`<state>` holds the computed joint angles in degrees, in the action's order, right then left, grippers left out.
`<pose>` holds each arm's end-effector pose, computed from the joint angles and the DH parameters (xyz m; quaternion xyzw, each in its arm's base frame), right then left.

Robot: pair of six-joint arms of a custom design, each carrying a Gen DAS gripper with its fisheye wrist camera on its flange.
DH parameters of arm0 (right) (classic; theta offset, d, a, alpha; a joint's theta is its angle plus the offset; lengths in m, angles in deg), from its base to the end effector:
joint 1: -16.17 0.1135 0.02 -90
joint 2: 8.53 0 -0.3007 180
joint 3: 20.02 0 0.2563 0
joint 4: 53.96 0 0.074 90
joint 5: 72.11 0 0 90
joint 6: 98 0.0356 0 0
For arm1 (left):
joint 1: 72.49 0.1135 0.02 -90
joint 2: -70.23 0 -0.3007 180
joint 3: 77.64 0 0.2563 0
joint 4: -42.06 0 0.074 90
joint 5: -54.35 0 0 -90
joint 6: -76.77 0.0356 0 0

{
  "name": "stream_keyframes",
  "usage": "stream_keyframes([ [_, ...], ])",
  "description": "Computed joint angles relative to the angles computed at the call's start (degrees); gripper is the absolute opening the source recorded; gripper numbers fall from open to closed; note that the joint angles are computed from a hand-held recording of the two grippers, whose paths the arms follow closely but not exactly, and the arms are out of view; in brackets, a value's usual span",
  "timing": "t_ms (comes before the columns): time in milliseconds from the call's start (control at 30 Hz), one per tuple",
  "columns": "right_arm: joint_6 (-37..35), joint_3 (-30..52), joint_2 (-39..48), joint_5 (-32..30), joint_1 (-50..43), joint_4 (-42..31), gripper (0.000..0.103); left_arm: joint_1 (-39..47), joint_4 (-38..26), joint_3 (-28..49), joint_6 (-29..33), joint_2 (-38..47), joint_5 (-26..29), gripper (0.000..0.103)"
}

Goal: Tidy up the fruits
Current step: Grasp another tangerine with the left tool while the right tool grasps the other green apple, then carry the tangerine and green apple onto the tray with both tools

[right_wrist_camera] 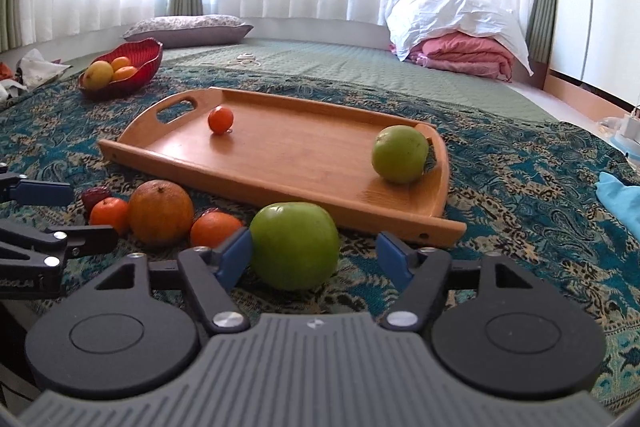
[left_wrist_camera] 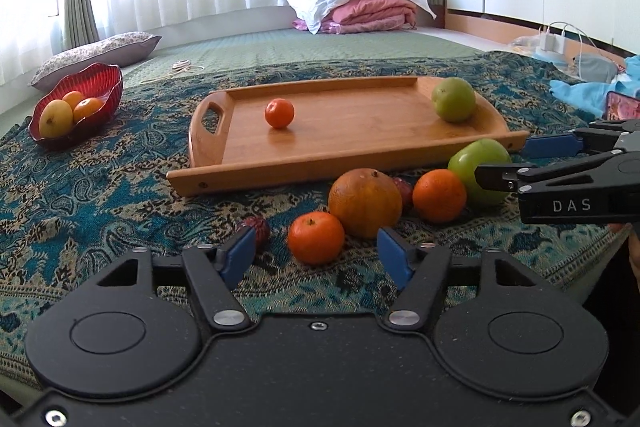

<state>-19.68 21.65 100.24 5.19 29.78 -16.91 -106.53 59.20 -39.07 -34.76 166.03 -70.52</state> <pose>0.3000 0.0807 0.1077 -0.2424 0.8280 0.1042 0.4949 0.2335 -0.1332 0.1307 -0.0314 0.8736 0.0527 0.4827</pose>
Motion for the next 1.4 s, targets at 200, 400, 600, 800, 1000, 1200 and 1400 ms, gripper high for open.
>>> stream_keyframes([
  [200,-1.3,0.5,0.6,0.7,1.3,-0.7,0.07,1.5,-0.3,0.6,-0.8,0.9,2.2,0.047],
  [400,-0.8,2.1,1.7,0.6,1.6,-1.7,0.069,2.7,0.5,1.4,-0.5,2.4,3.1,0.041],
  [600,0.1,4.5,1.7,-1.8,0.8,-5.6,0.07,4.1,1.3,2.1,-0.5,3.6,4.9,0.037],
  [800,1.4,8.2,2.2,-5.5,-0.8,-11.4,0.071,5.8,2.7,1.8,-1.1,4.4,7.2,0.036],
  [1000,4.7,13.1,4.0,-10.8,-2.8,-17.7,0.072,7.0,4.7,1.5,-0.8,4.8,8.8,0.034],
  [1200,9.6,17.6,7.5,-15.9,-4.7,-22.4,0.072,7.8,5.5,1.6,-0.9,5.2,9.7,0.033],
  [1400,11.5,17.9,8.3,-15.0,-4.1,-20.7,0.069,7.6,5.9,1.5,-0.5,5.4,9.3,0.033],
])
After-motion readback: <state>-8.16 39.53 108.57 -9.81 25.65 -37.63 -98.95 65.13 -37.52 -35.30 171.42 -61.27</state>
